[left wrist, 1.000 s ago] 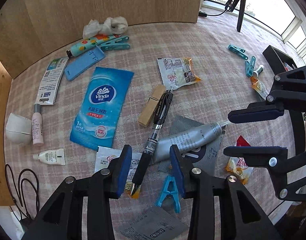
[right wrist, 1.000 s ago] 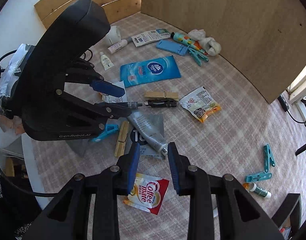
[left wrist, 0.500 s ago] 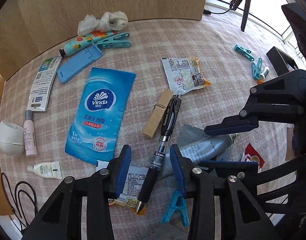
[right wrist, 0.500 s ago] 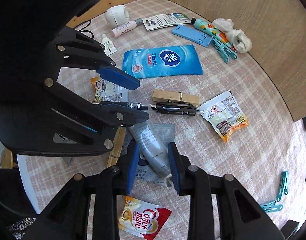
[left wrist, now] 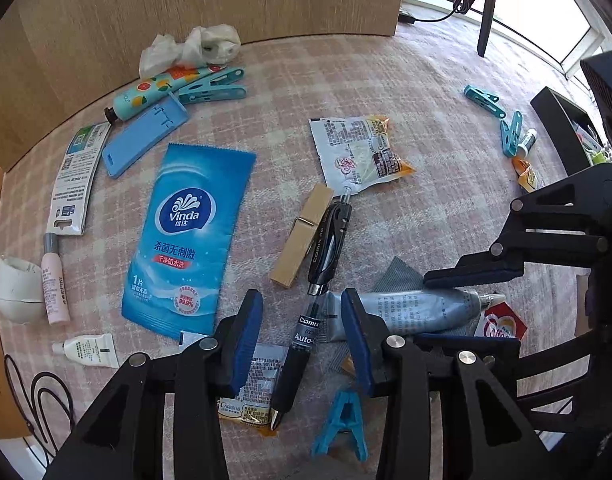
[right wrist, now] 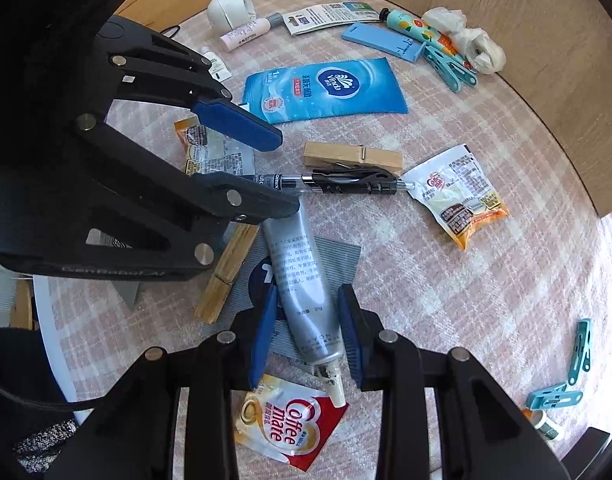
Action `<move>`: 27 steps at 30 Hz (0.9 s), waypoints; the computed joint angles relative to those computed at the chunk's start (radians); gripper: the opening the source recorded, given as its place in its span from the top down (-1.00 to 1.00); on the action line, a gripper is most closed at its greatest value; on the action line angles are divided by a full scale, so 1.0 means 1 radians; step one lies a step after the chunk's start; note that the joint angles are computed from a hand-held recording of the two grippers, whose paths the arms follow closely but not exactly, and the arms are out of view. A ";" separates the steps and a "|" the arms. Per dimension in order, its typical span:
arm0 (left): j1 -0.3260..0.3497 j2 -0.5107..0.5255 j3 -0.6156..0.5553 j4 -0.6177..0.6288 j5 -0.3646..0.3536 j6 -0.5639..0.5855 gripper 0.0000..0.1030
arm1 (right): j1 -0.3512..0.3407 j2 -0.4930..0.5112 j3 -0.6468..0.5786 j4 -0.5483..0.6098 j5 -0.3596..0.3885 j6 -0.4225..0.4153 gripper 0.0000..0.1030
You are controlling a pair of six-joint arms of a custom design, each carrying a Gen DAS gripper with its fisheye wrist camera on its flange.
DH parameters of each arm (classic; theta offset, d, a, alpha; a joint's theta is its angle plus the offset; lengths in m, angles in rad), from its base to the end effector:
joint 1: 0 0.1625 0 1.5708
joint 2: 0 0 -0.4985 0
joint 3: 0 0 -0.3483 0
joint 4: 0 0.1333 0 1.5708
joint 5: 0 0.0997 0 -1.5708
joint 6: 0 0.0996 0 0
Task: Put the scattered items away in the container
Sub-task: 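Grasp the black pen with the left gripper while the right gripper grasps the silver tube, then carry the pen and silver tube into the black tray and open both grippers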
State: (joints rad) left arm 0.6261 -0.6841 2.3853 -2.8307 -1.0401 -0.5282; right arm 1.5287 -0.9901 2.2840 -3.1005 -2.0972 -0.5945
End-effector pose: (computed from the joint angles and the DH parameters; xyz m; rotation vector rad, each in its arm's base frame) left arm -0.2120 -0.3800 0.0119 0.6556 2.3769 -0.0402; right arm 0.0627 -0.4888 0.1838 0.6219 -2.4947 0.0724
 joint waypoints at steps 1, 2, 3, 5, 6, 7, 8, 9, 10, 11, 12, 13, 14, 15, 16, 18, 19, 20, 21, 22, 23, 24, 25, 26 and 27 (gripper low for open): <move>-0.001 0.004 -0.007 0.009 -0.002 -0.001 0.39 | -0.001 -0.003 0.004 -0.006 -0.005 0.009 0.43; -0.001 0.009 -0.017 0.034 0.001 -0.005 0.60 | -0.003 -0.006 0.006 -0.007 -0.006 0.017 0.43; -0.006 0.018 -0.027 0.054 0.004 -0.007 0.65 | -0.007 -0.016 0.009 0.002 -0.006 0.029 0.43; -0.018 0.028 -0.032 0.063 0.010 -0.010 0.64 | -0.018 -0.034 0.016 0.010 -0.002 0.051 0.47; -0.022 0.030 -0.031 0.061 0.007 -0.011 0.62 | -0.025 -0.042 0.022 0.008 -0.003 0.060 0.50; -0.024 0.031 -0.028 0.055 0.001 -0.009 0.52 | -0.031 -0.052 0.030 -0.002 -0.007 0.071 0.50; -0.028 0.035 -0.026 0.049 -0.001 -0.009 0.46 | -0.039 -0.061 0.037 -0.007 -0.007 0.084 0.50; -0.034 0.041 -0.025 0.046 0.005 -0.012 0.46 | -0.049 -0.072 0.043 -0.010 0.003 0.096 0.50; -0.055 0.043 0.006 0.028 0.005 -0.034 0.49 | -0.059 -0.082 0.050 -0.015 0.018 0.109 0.50; -0.066 0.052 0.006 0.028 0.004 -0.047 0.61 | -0.067 -0.089 0.056 -0.023 0.031 0.126 0.50; -0.076 0.052 0.018 0.021 -0.005 -0.056 0.73 | -0.072 -0.093 0.061 -0.032 0.039 0.143 0.50; -0.084 0.056 0.016 0.026 -0.009 -0.067 0.80 | -0.073 -0.093 0.065 -0.045 0.041 0.157 0.50; -0.092 0.061 0.018 0.028 -0.008 -0.083 0.80 | -0.074 -0.092 0.071 -0.063 0.042 0.176 0.50; -0.099 0.064 0.022 0.023 -0.009 -0.094 0.80 | -0.076 -0.092 0.077 -0.080 0.046 0.196 0.50; -0.106 0.065 0.028 0.014 -0.013 -0.109 0.80 | -0.079 -0.093 0.083 -0.097 0.051 0.213 0.51; -0.132 0.056 0.049 -0.004 -0.031 -0.152 0.80 | -0.084 -0.096 0.100 -0.141 0.058 0.241 0.51; -0.142 0.051 0.059 -0.017 -0.037 -0.168 0.80 | -0.088 -0.101 0.108 -0.159 0.062 0.255 0.51; -0.148 0.039 0.065 -0.024 -0.042 -0.182 0.80 | -0.093 -0.108 0.115 -0.175 0.073 0.268 0.51; -0.154 0.023 0.069 -0.024 -0.045 -0.193 0.80 | -0.099 -0.119 0.124 -0.192 0.088 0.282 0.51; -0.164 0.012 0.072 -0.026 -0.043 -0.211 0.80 | -0.103 -0.131 0.132 -0.206 0.097 0.296 0.51; -0.174 0.002 0.074 -0.027 -0.041 -0.224 0.80 | -0.106 -0.141 0.145 -0.226 0.104 0.311 0.51; -0.183 -0.009 0.075 -0.032 -0.043 -0.234 0.80 | -0.113 -0.157 0.157 -0.241 0.116 0.319 0.51; -0.191 -0.020 0.074 -0.035 -0.047 -0.243 0.80 | -0.118 -0.163 0.174 -0.270 0.126 0.326 0.51; -0.175 -0.021 0.063 -0.043 -0.040 -0.230 0.80 | -0.124 -0.170 0.185 -0.290 0.132 0.331 0.51; -0.161 -0.026 0.053 -0.046 -0.035 -0.217 0.80 | -0.128 -0.177 0.192 -0.306 0.138 0.337 0.51</move>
State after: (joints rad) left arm 0.4651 -0.7101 2.4388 -2.8764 -1.0753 -0.7450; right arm 1.4005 -1.1673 2.4761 -3.4067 -1.9595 -0.2571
